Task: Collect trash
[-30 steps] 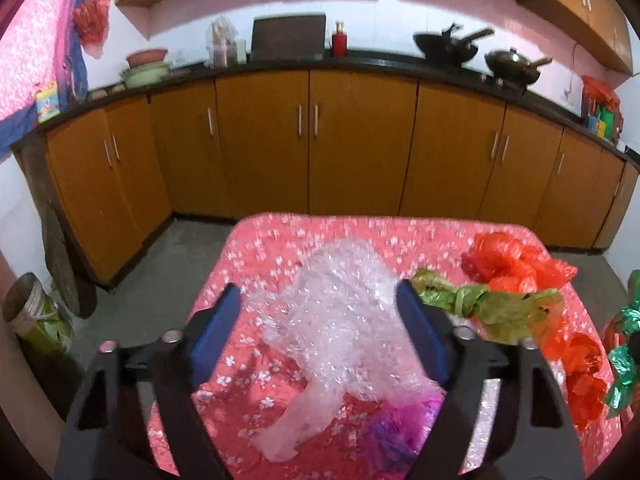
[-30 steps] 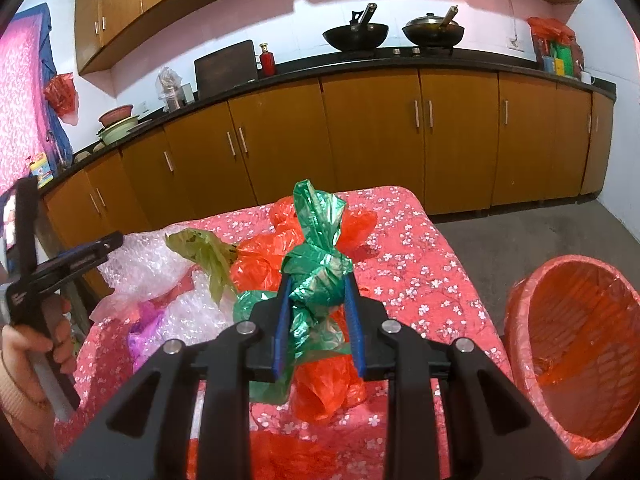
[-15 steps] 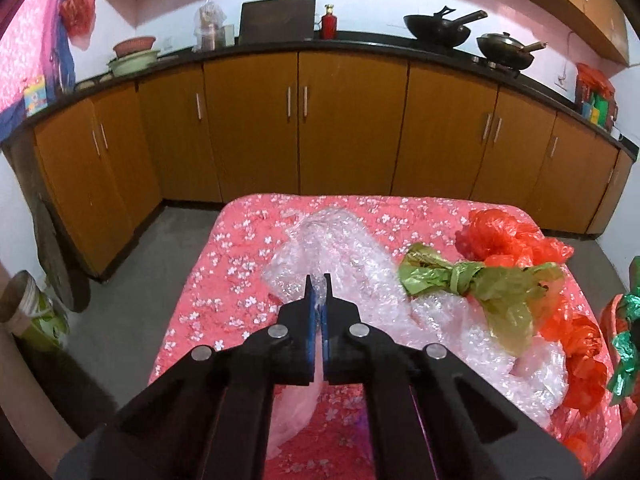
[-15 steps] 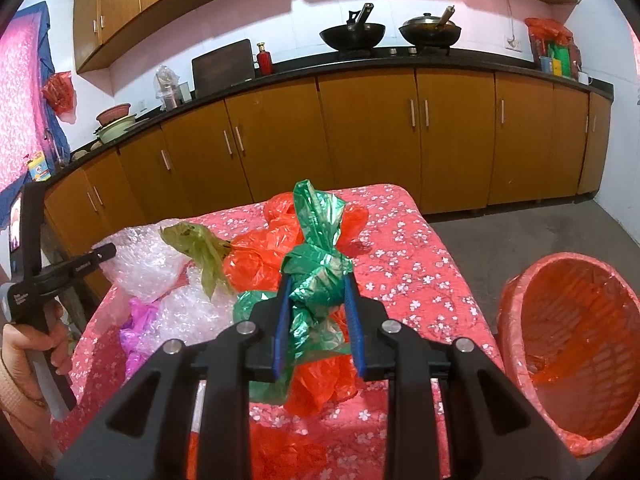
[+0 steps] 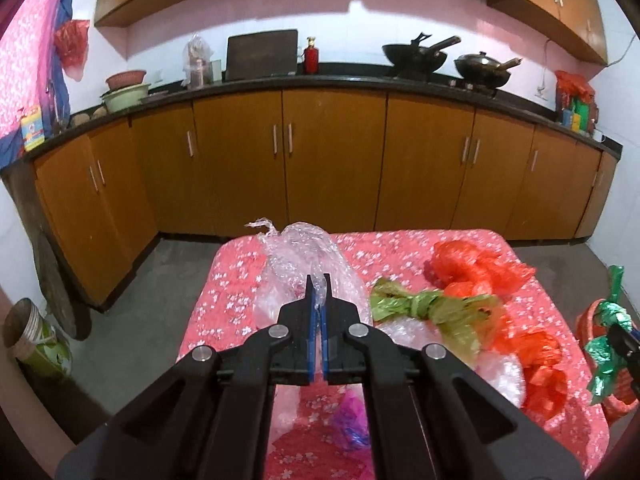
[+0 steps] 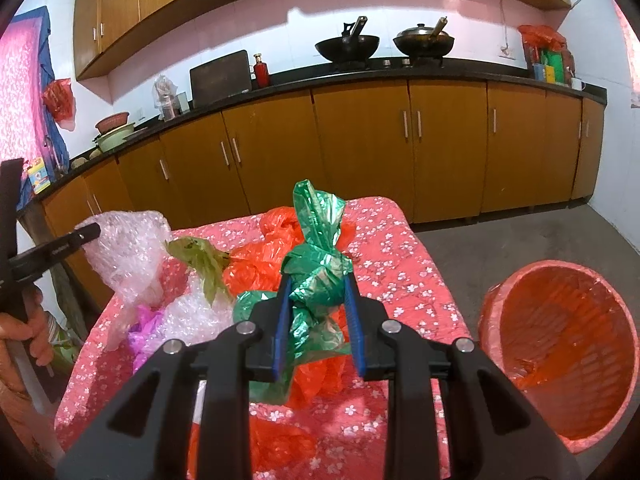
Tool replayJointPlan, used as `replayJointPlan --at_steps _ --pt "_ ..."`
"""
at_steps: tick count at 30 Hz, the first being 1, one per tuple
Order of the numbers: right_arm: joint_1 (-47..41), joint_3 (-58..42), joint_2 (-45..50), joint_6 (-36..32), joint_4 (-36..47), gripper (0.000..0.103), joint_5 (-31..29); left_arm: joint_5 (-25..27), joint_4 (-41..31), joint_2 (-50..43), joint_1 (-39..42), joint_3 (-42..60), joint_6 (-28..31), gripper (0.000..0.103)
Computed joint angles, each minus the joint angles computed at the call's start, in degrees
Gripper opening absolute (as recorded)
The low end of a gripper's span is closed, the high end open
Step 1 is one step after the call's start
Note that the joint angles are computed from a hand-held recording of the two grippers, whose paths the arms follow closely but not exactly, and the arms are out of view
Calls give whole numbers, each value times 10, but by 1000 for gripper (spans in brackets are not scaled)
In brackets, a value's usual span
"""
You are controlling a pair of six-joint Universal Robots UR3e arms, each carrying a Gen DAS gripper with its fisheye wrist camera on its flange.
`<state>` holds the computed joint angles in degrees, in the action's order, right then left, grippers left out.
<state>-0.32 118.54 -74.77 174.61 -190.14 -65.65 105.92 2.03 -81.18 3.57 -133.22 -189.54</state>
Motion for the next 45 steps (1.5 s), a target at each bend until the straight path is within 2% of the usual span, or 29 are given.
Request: replayJointPlan --at_steps 5,12,25,35,45 --pt "-15 26 -30 -5 -1 26 12 24 -18 6 -35 26 2 1" --pt "-66 70 -90 -23 9 26 44 61 -27 -19 -124 77 -3 1" --pt "-238 146 -221 -82 80 26 124 92 -35 -118 -276 203 -10 1" --pt "-385 178 -274 -153 145 26 191 83 -43 -216 -352 310 -13 1" --pt "-477 164 -238 -214 169 26 213 52 -66 -347 -412 452 -24 1"
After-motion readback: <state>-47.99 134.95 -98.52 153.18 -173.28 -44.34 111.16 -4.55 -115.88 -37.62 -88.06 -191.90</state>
